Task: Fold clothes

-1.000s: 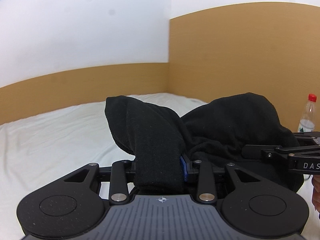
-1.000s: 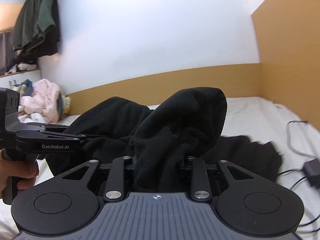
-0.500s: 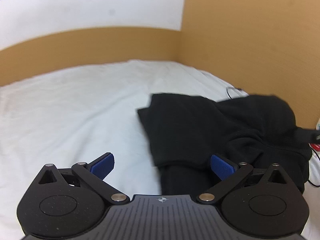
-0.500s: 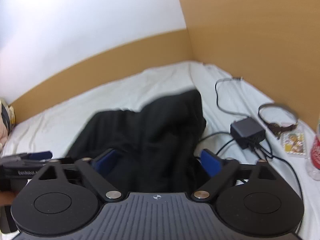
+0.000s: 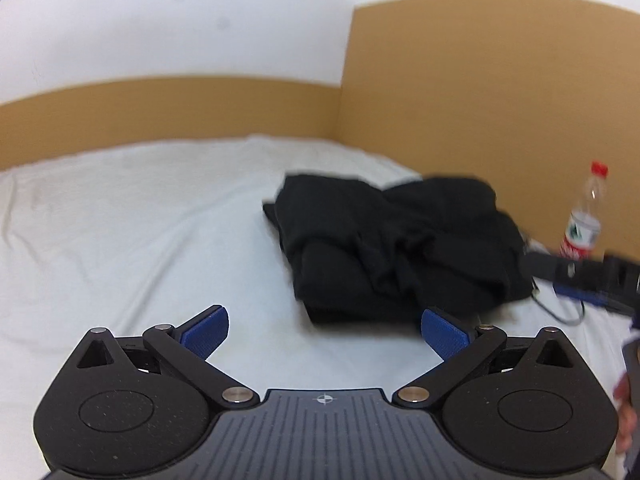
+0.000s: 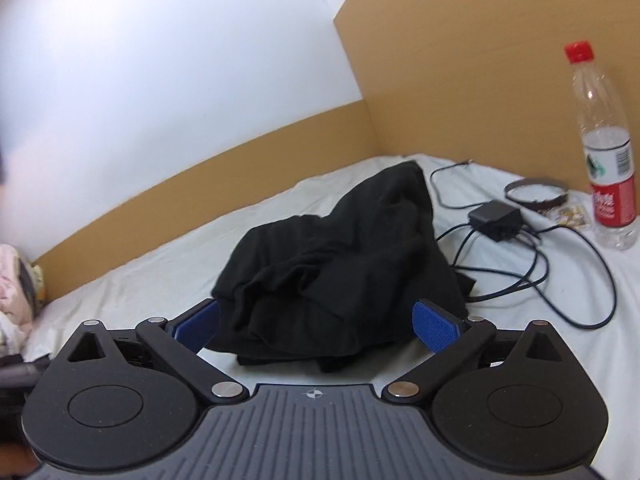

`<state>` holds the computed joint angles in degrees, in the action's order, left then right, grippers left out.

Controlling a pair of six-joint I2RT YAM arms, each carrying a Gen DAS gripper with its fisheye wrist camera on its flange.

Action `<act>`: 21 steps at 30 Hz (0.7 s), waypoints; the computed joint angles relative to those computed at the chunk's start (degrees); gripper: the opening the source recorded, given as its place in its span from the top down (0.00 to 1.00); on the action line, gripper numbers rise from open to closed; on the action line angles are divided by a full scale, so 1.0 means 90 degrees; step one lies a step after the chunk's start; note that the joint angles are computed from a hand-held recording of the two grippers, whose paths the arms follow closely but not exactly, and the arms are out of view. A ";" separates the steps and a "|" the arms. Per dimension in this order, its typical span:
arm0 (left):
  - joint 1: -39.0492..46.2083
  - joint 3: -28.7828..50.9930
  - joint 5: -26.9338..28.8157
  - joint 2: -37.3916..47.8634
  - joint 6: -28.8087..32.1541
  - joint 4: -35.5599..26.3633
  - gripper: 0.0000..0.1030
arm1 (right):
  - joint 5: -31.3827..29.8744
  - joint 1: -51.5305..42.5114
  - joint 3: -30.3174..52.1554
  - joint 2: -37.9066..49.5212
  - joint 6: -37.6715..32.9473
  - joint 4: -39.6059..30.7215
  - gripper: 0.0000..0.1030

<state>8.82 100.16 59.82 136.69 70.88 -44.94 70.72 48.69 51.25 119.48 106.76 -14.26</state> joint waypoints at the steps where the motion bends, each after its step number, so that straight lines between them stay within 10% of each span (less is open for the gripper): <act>1: 0.0016 0.0165 -0.0109 0.0067 0.0210 -0.0355 0.01 | 0.0064 0.0062 0.0071 0.0068 0.0125 -0.0198 0.00; 10: 0.0217 -0.0211 0.1029 0.0112 0.0297 -0.0225 0.01 | -0.0042 -0.0166 -0.0856 -0.0644 -0.0254 0.0802 0.00; 21: 0.0432 -0.1120 0.1587 -0.0298 0.2632 -0.1327 0.01 | -0.0045 -0.0108 -0.1196 -0.0840 -0.0681 0.1329 0.00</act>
